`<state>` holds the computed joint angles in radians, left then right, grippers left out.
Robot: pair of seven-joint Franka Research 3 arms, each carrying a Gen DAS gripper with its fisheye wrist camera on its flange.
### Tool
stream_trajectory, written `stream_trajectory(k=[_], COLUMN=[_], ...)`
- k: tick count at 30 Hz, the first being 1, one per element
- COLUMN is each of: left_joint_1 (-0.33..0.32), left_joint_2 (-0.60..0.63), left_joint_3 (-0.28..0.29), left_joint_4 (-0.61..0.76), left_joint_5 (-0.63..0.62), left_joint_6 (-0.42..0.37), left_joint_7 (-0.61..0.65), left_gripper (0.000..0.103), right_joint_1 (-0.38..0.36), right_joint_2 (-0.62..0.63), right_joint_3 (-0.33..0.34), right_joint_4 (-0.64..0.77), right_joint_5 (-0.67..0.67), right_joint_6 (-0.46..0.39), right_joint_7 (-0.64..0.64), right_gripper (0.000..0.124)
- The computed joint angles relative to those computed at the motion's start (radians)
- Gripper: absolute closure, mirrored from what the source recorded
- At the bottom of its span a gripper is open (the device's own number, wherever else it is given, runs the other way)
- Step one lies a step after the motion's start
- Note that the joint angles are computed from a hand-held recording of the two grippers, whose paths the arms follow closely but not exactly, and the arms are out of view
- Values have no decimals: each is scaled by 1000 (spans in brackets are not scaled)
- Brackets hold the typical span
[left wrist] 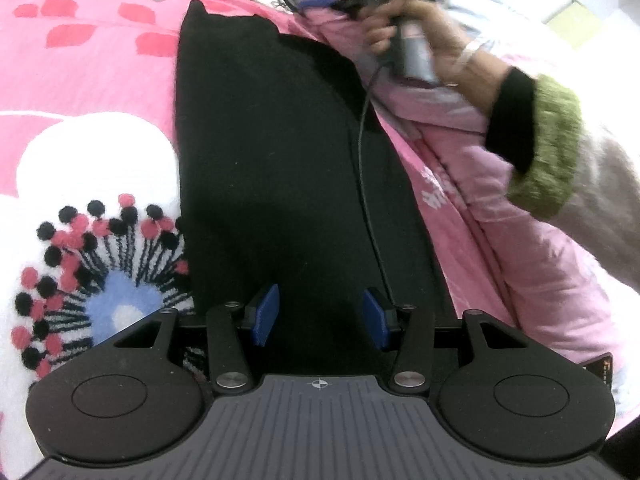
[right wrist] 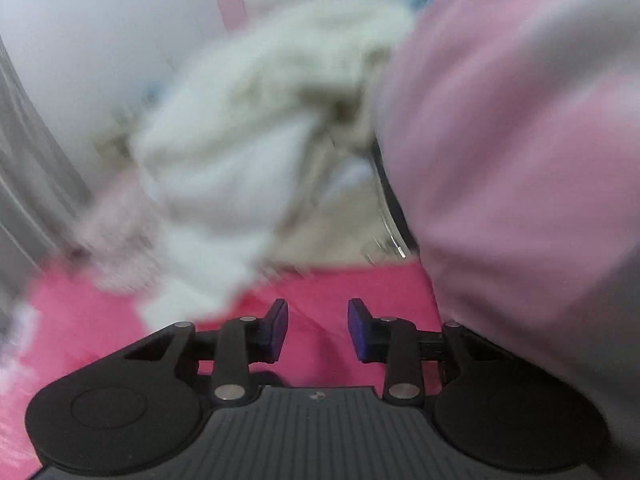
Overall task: Fold clothes
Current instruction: 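Move both grippers to the end of the black shirt strip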
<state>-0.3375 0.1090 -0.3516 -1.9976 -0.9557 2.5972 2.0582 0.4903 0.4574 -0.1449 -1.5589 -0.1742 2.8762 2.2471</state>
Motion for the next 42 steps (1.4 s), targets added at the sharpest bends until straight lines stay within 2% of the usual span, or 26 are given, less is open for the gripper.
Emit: stream_trajectory(k=[4, 7, 9, 12, 15, 17, 18, 19, 21, 23, 24, 27, 28, 33, 35, 40, 42], left_joint_1=[-8, -19, -15, -24, -53, -79, -96, -110, -131, -147, -154, -163, -162, -171, -169, -176, -179], left_joint_2=[-16, -42, -80, -145, -198, -229, -239, -250, -278, -305, -316, -331, -330, -280, -259, -231, -227], left_joint_3=[3, 7, 20, 43, 57, 71, 82, 94, 109, 113, 106, 67, 48, -2, -22, -35, -32], left_joint_4=[-7, -31, -56, -94, -147, -185, -196, -203, -219, -235, -245, -261, -260, -230, -219, -175, -166], left_joint_5=[49, 111, 139, 192, 244, 259, 242, 224, 224, 264, 307, 501, 584, 818, 932, 1102, 1128], left_joint_6=[21, 84, 84, 81, 150, 205, 209, 196, 136, 82, 62, -10, -42, -154, -176, -252, -277], left_joint_7=[-20, -47, -60, -55, -25, -25, -25, -25, -33, -33, -35, -90, -137, -385, -498, -711, -763], left_gripper=[55, 53, 53, 51, 49, 49, 49, 49, 49, 49, 49, 49, 49, 49, 41, 10, 7], right_joint_1=[133, 165, 191, 196, 186, 179, 196, 222, 284, 310, 319, 350, 363, 344, 308, 239, 210], right_joint_2=[-159, -261, -336, -439, -578, -682, -733, -783, -855, -905, -921, -933, -925, -861, -868, -885, -897], right_joint_3=[-124, -147, -163, -140, -76, -30, -18, -11, 13, 72, 97, 161, 181, 282, 316, 379, 410], right_joint_4=[-134, -190, -235, -267, -326, -376, -406, -431, -467, -539, -591, -752, -797, -882, -917, -932, -941], right_joint_5=[-297, -471, -624, -797, -852, -834, -752, -642, -443, -353, -317, -208, -168, -89, -66, -48, -41], right_joint_6=[39, 77, 96, 49, -46, -117, -166, -227, -414, -553, -573, -547, -530, -487, -442, -416, -404], right_joint_7=[55, 135, 240, 351, 341, 311, 265, 215, 119, 101, 112, 157, 169, 217, 286, 271, 277], right_gripper=[82, 69, 58, 56, 59, 60, 62, 64, 68, 75, 83, 104, 105, 108, 108, 108, 108])
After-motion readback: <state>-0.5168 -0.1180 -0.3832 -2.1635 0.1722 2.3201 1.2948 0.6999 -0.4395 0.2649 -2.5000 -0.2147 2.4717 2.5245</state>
